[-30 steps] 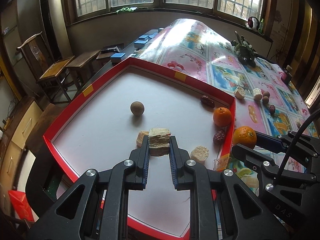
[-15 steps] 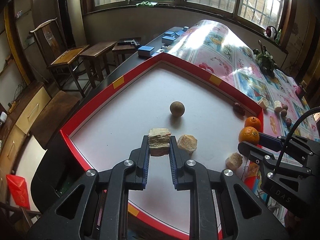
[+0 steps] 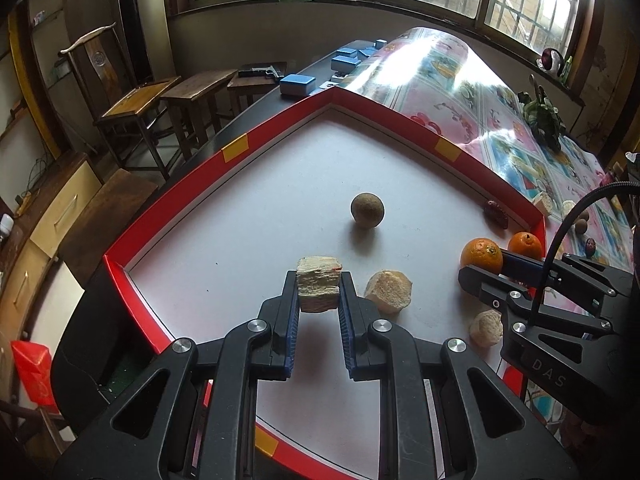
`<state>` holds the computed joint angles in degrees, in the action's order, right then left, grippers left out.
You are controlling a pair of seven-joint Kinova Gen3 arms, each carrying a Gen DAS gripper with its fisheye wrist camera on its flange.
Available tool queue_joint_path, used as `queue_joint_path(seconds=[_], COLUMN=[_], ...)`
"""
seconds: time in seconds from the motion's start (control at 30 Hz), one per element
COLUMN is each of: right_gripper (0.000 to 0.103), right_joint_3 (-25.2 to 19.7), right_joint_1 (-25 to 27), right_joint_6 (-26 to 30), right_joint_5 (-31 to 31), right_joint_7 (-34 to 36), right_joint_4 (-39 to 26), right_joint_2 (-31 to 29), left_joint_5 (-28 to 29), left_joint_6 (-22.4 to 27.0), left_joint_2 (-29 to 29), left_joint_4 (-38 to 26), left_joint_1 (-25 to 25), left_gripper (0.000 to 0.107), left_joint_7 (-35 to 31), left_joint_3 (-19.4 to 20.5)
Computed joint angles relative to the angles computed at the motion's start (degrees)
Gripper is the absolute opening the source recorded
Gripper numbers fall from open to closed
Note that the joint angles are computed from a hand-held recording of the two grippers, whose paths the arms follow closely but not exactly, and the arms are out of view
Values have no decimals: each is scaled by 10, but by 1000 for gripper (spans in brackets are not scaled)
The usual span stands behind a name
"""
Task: Organize fruits
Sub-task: 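Carry the cake and mandarin into the red tray, then open both tools to release cake and mandarin in the tray, then move both open tools back over the table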
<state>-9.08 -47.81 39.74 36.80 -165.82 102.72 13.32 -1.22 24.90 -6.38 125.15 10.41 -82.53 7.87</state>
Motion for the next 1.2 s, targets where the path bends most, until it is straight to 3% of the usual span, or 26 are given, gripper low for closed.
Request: queue_joint_path(seconds=[0.23,0.3,0.53,0.57,0.6,0.67,0.8,0.97,1.2], right_gripper=[35,41,42,42,42,42,43,46,46], right_joint_3=[1,2,-3,-5,-7,-10,-24,-47,-81], right_joint_1=[8,8,0,0,-2,-7,-12,-13,9], right_joint_6=[-15,-21,-14,-12,-10,-4,13,36,56], right_joint_5=[-13,-13,-4,-3,0,12,40,73,66], right_joint_7=[6,4,-13,-16,-23,-39,-78,-133,-157], right_joint_4=[4,8,17,19,21,27,41,63,97], right_joint_2=[0,-3,-16,-19,-22,-30,-49,-74,-111], left_joint_5=[4,-12,-48,-52,-54,-55,-108,-117,-126], left_joint_6=[9,18,24,24,22,10,11,14,14], left_joint_2=[9,13,12,10,6,-7,-25,-38,-46], left_joint_4=[-5,-9,-8,-8,-5,2,3,4,-1], left_joint_1=[1,-2,4,5,6,6,-7,4,25], left_gripper=[17,20,23,31,46,58,58,58,58], left_joint_7=[9,32,74,79,83,91,150,164,181], left_joint_3=[-2,7,15,16,17,18,54,66,98])
